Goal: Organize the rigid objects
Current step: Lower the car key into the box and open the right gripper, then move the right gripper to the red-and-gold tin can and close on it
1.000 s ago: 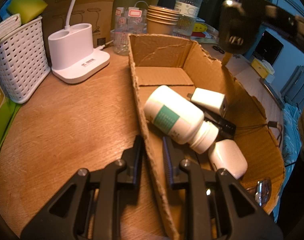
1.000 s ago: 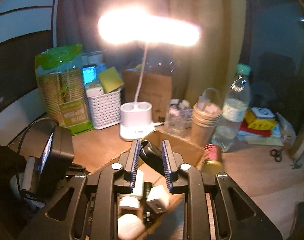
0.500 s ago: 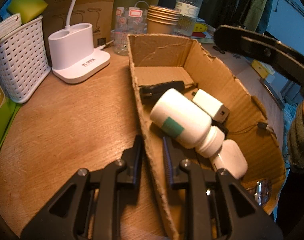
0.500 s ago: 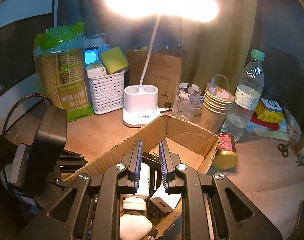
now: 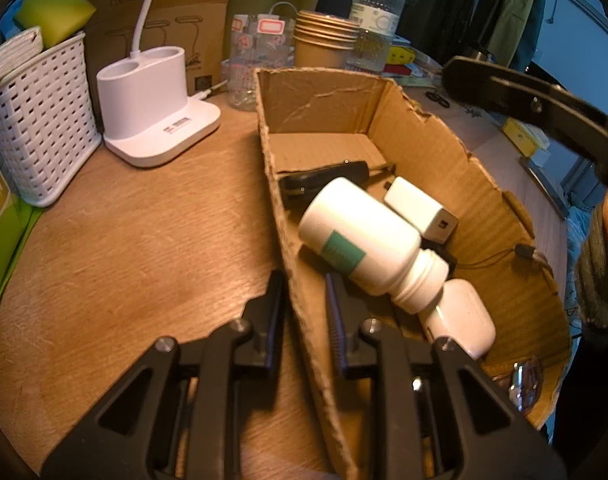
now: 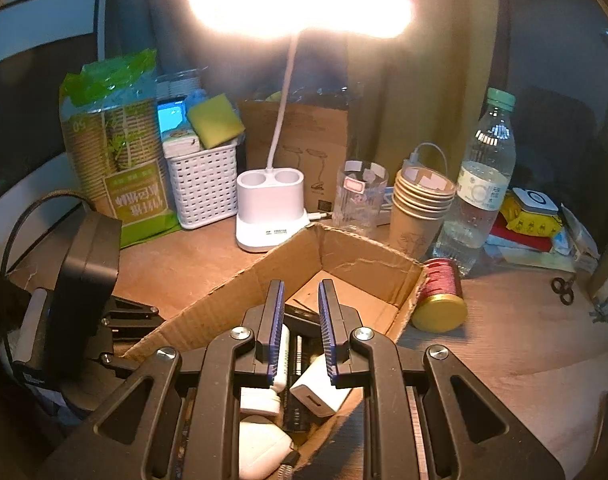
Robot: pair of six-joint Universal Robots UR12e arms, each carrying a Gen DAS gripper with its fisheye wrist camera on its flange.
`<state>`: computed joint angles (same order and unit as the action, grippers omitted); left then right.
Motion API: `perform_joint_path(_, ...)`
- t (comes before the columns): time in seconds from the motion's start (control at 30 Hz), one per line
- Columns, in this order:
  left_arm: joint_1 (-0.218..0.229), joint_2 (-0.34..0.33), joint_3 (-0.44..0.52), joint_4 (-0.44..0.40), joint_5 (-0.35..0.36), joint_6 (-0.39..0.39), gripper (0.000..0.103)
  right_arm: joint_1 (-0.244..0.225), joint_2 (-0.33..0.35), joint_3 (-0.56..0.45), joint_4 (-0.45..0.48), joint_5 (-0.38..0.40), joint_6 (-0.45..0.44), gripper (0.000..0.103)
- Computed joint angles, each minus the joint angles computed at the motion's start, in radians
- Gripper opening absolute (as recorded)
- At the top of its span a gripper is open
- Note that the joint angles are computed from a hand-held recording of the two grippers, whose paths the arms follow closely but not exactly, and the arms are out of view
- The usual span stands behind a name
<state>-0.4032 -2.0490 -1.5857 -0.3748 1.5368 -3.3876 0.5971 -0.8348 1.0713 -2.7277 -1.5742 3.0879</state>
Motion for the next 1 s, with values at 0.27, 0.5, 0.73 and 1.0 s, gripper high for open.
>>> perform_joint_path(0.27,0.000,0.000,0.000,0.000,0.000,0.000,0.022,-0.014,-0.013,0.017,-0.014,-0.053,0.025,0.022)
perform_joint_path(0.5,0.000,0.000,0.000,0.000,0.000,0.000,0.022,-0.025,-0.021,0.030,-0.017,-0.104,0.040,0.035)
perform_joint_path(0.73,0.000,0.000,0.000,0.000,0.000,0.000,0.022,-0.038,-0.024,0.033,-0.012,-0.136,0.062,0.045)
perform_joint_path(1.0,-0.001,0.000,0.000,0.000,0.000,-0.001,0.022,-0.055,-0.012,0.019,-0.004,-0.167,0.106,0.060)
